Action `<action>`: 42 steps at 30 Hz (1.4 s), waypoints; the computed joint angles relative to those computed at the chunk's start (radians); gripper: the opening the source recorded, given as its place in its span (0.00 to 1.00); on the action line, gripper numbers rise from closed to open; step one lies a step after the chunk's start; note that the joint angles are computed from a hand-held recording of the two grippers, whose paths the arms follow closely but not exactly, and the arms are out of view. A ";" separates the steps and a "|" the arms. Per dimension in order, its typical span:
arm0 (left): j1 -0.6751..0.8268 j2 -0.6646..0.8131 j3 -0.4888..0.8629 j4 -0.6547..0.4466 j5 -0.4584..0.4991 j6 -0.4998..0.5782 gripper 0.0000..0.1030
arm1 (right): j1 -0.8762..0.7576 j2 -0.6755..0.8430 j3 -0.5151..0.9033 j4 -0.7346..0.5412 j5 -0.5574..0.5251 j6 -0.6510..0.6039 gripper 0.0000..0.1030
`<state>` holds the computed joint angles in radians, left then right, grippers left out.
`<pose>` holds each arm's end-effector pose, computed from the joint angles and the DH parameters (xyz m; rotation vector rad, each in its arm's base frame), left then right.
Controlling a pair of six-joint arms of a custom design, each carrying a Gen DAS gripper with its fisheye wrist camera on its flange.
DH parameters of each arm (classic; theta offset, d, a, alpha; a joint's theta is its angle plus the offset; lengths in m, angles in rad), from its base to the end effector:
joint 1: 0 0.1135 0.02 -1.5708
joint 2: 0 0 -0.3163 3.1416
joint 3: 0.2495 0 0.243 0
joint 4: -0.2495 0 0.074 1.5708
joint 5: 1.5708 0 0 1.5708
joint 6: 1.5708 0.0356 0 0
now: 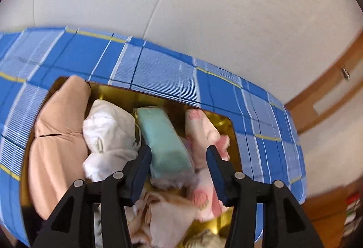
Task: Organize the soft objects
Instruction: 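Release the mint-green package into the gold tray with the left tool, then lower the black sock into the gold tray and open the right tool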
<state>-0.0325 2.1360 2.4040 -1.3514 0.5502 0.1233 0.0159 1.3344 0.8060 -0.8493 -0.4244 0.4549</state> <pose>0.4486 -0.0332 0.4086 0.3770 2.5292 -0.6905 0.1997 0.0178 0.2496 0.5875 2.9184 0.6908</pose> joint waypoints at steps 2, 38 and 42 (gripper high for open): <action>0.013 -0.067 -0.088 0.023 0.017 0.064 0.49 | 0.004 -0.021 0.014 -0.016 0.009 0.005 0.38; 0.581 -0.927 -1.189 0.307 0.085 0.613 0.49 | 0.173 0.356 1.084 -0.297 0.298 0.038 0.39; 0.620 -0.930 -1.201 0.352 0.083 0.577 0.49 | 0.176 0.430 1.135 -0.302 0.349 0.037 0.41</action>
